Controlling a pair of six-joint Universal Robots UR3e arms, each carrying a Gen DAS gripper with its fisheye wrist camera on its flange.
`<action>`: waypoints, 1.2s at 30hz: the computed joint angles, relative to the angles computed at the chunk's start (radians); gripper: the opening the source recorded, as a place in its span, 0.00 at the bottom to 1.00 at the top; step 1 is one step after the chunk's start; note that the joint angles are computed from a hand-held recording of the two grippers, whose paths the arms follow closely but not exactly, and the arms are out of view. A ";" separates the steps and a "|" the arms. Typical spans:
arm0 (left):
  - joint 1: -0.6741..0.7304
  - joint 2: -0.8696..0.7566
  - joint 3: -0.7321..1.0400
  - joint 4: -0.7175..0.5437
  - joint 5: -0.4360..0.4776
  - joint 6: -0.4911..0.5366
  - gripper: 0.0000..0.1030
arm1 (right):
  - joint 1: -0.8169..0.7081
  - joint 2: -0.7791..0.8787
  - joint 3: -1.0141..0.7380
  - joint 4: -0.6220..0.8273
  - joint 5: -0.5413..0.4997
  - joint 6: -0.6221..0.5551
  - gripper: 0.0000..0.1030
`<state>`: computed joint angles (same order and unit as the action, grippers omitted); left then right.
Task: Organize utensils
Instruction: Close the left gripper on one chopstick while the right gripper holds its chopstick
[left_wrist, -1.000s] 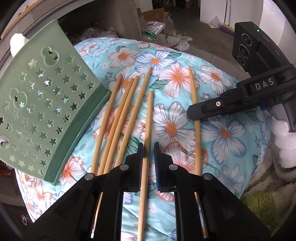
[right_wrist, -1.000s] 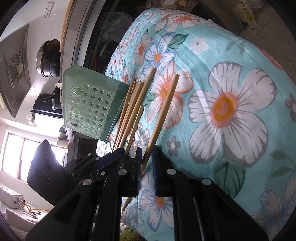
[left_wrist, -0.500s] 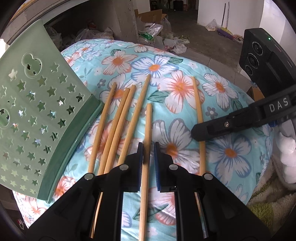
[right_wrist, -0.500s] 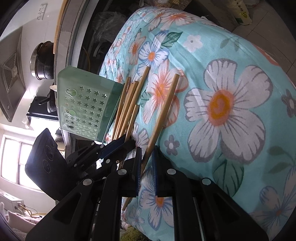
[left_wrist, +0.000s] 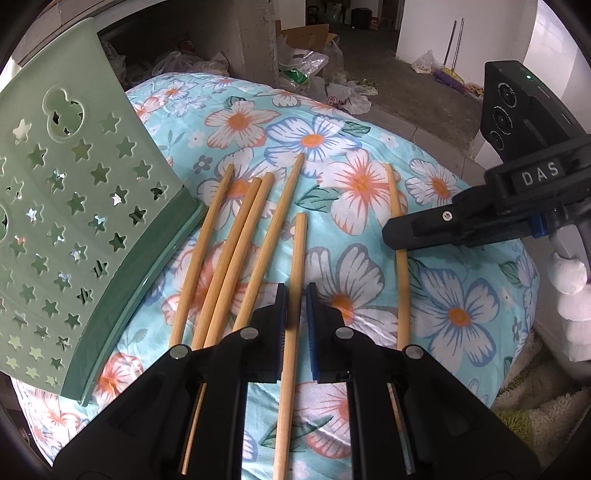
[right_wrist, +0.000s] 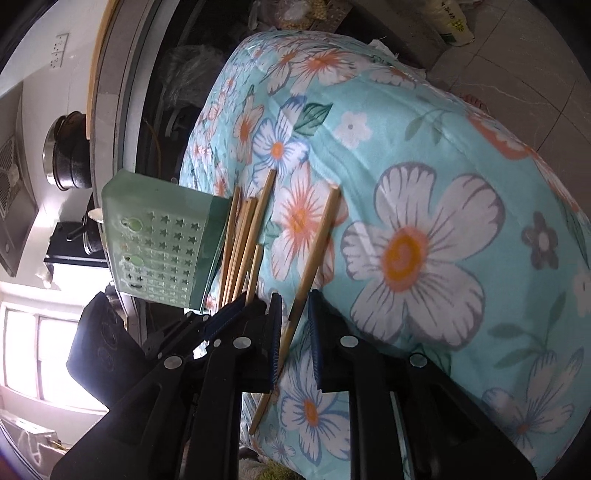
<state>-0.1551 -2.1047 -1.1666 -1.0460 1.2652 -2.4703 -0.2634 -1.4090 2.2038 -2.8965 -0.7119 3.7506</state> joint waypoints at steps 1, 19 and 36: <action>0.001 -0.003 0.002 0.000 -0.001 0.000 0.09 | 0.004 0.017 -0.007 -0.017 0.000 0.020 0.14; 0.006 0.006 -0.009 0.004 -0.005 -0.004 0.09 | 0.027 0.055 -0.015 -0.098 -0.055 0.107 0.08; 0.009 0.009 -0.013 0.005 -0.006 0.000 0.09 | 0.033 0.047 -0.010 -0.102 -0.068 0.107 0.08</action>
<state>-0.1459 -2.0959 -1.1799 -1.0405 1.2593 -2.4698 -0.2306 -1.3619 2.1934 -2.9989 -0.7800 3.8575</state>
